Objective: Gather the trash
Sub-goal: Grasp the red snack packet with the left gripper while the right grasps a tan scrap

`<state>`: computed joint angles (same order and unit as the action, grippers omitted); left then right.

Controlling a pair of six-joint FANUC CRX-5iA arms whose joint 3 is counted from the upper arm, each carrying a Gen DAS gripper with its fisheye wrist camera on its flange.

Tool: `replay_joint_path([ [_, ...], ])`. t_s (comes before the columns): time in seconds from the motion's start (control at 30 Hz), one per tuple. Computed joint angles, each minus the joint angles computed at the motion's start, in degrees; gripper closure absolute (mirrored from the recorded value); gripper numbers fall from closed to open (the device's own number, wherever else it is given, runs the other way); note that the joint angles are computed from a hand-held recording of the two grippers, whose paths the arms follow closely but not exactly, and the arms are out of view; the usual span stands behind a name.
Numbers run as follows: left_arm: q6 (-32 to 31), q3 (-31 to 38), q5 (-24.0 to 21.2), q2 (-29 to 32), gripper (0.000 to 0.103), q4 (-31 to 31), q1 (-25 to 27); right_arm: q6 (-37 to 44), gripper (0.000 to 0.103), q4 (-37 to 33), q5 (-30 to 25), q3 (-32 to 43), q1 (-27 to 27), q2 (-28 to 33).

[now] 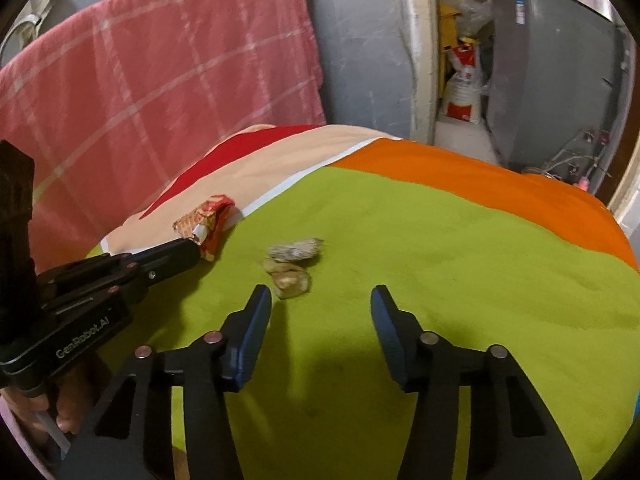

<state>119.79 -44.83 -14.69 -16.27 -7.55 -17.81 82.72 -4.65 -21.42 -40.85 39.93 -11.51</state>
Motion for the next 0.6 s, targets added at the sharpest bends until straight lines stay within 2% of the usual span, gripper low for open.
replay_joint_path([
  [0.13, -1.99, -1.47, 0.39, -1.01, 0.103, 2.76, 1.06, 3.15, 0.063, -2.05, -0.89, 2.16, 0.52, 2.12],
  [0.3, -2.52, -2.43, 0.54, -2.41, 0.103, 3.52, 1.28, 4.59, 0.084, -2.53, -1.07, 2.48, 0.90, 2.38],
  [0.33, -1.89, -2.34, 0.54, -2.56, 0.103, 2.90, 1.03, 4.51, 0.084, -2.36, -0.73, 2.09, 1.01, 1.96],
  [0.4, -6.60, -3.95, 2.20, -3.16, 0.103, 7.01, 1.46, 4.32, 0.084, -1.97, -0.48, 1.56, 1.26, 1.39],
  [0.43, -6.70, -3.84, 1.99, -3.21, 0.103, 6.94, 1.39, 3.71, 0.084, -1.31, -0.34, 1.14, 1.47, 1.10],
  [0.5, -2.55, -2.08, 0.05, -2.72, 0.103, 2.97, 0.83, 1.72, 0.084, 0.65, 0.23, 0.07, 1.93, 0.49],
  [0.6, -10.64, -3.96, 1.56, -2.30, 0.103, 10.99, 1.90, -0.16, 0.084, 2.60, 0.44, -0.96, 2.06, -0.28],
])
